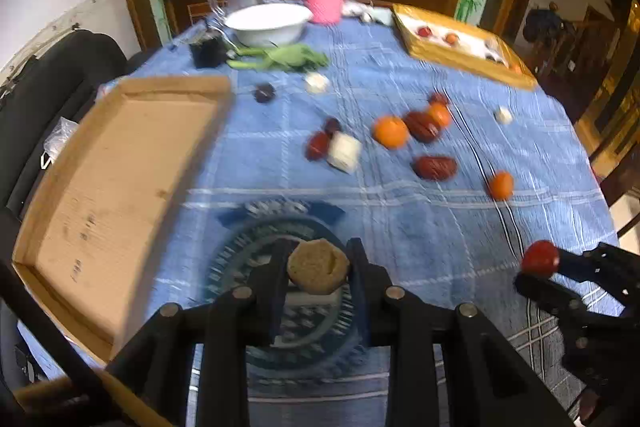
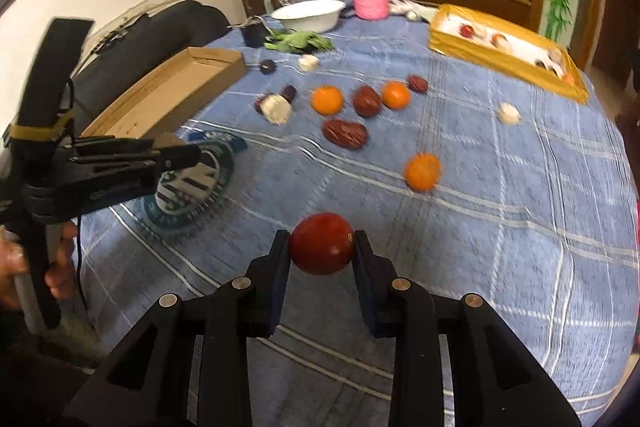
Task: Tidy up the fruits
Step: 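Carry both items over the cardboard tray and open both grippers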
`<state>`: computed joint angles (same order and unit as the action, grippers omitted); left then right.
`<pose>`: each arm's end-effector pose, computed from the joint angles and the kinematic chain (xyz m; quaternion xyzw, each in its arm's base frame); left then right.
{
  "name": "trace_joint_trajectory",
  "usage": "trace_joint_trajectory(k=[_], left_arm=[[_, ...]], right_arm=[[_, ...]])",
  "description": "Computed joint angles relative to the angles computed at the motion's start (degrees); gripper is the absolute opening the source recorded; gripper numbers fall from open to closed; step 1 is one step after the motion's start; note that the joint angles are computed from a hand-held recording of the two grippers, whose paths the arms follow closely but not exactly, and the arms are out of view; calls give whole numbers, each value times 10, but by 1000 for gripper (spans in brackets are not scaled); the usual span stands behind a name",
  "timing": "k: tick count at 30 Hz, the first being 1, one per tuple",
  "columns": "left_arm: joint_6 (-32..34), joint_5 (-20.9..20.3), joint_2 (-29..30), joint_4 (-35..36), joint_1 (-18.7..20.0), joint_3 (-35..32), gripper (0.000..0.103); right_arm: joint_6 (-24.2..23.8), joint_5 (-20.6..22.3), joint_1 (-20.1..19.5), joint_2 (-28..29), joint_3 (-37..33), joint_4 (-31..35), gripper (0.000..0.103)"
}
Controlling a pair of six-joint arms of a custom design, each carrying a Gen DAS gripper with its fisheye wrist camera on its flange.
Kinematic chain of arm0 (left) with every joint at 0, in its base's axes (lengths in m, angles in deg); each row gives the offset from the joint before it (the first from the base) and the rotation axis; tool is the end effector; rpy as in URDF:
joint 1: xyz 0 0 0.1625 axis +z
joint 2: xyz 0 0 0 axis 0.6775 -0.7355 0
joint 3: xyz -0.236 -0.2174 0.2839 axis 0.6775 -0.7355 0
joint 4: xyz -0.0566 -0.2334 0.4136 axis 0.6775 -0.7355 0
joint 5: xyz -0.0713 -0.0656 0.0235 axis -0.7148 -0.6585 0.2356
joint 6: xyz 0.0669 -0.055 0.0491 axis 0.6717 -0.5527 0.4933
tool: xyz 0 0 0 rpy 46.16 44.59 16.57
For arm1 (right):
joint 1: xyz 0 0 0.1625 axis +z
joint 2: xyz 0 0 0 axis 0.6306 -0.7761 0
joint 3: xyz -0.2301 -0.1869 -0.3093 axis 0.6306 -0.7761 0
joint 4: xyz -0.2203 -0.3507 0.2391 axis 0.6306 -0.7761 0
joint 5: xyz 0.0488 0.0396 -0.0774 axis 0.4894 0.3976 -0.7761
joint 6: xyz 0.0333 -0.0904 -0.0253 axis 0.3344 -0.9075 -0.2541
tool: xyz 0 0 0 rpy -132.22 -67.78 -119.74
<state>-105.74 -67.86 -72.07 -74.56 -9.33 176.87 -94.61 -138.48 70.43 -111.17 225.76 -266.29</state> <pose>-0.0970 -0.3180 0.1700 0.0861 0.8851 -0.2867 0.3564 0.2075 -0.3110 0.0494 0.3195 -0.9040 0.1824 0.2178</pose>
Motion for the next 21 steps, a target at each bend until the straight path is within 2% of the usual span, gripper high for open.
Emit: trace_joint_trajectory(k=[3,6,8,11,14,18,21], left_arm=[[50,15,-52,1,32,-4,31],[155,28,-80,-49,91,-16,31],[232,26,-84,-98,147,-33,31],[349,21,-56,-184,223,-64,31],[452,11,-18,-270,289,-99,31],[549,-4,46,-359,356,-148,31],[582,-17,92,-398,390,-181,31]], right_arm=[[19,-12,29,49,-37,-1,30],[65,-10,56,97,-86,22,30],[92,-24,82,139,-131,36,30],[133,-11,108,190,-199,64,29],[153,-25,134,256,-277,75,29],[190,-15,142,325,-369,122,29],[212,-11,140,369,-428,147,29]])
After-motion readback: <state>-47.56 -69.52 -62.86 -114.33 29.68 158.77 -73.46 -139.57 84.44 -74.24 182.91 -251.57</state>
